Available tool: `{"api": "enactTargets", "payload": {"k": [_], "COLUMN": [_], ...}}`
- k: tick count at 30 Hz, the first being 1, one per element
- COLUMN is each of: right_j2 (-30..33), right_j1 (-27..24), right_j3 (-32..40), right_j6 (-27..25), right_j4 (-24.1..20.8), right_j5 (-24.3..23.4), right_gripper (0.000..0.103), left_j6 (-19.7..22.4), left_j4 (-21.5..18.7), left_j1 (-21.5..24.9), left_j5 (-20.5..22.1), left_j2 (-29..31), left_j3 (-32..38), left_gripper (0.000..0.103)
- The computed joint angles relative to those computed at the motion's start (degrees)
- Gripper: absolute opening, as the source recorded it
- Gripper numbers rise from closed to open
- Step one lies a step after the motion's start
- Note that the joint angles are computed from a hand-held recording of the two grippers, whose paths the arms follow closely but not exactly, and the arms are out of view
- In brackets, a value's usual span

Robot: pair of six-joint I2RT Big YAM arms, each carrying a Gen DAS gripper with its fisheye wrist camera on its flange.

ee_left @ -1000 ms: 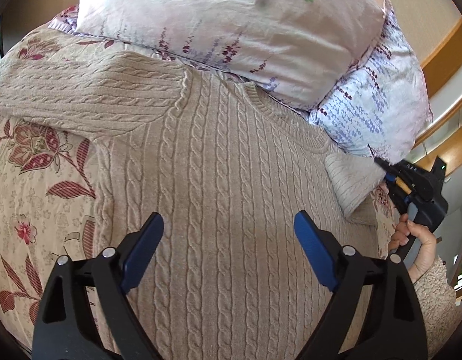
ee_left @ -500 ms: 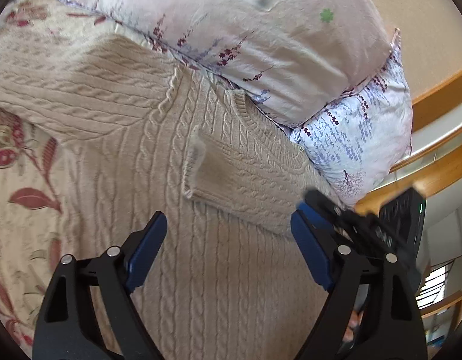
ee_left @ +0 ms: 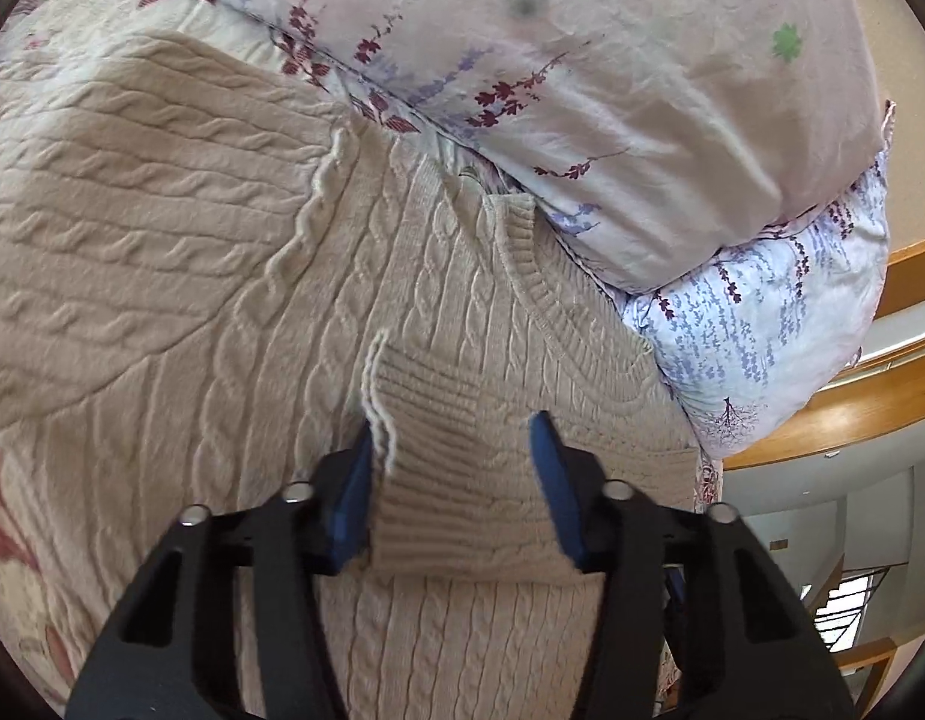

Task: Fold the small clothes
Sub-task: 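Grasp the other sleeve cuff with the left gripper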

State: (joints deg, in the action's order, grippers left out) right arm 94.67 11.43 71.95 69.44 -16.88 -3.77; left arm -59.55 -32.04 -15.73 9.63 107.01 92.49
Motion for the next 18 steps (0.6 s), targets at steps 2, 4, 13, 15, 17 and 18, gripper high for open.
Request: {"api": "enactTargets", "payload": {"k": [2,4,13,15,17,18], "right_j2": [0.19,-1.09,-0.4,0.39,0.48,0.41], "right_j1": [0.42,1.2,3.48,3.82,4.14,4.4], "right_j3": [0.21,-0.93,0.78,1.97,2.86,3.86], "right_j6": [0.5,0.14,-4.5,-5.57,-6.83,-8.02], "right_j4": [0.26,2.4,-2.36,-5.8,-8.0,-10.25], "right_j5": [-0.15,1.4,6.65,7.17,8.01,8.88], "right_gripper": [0.012,0.011,0.009,0.009,0.01,0.01], "left_j6": [1.27,2.8,14.77,14.65,14.62,14.36], "left_j4": [-1.35,-2.04,-6.72,-10.04,-12.33,-12.77], "left_j1": [0.39,0.93,1.18,1.2,0.98,0.97], "left_j5": [1.2,2.52,-3.49,-3.64,-4.21,-4.05], "left_j2": [1.58,2.7,5.01,6.79,7.89,8.25], "left_j3": [2.18,4.54,11.8,13.47,14.37,14.24], "left_gripper": [0.008,0.006,0.006,0.006,0.006,0.008]}}
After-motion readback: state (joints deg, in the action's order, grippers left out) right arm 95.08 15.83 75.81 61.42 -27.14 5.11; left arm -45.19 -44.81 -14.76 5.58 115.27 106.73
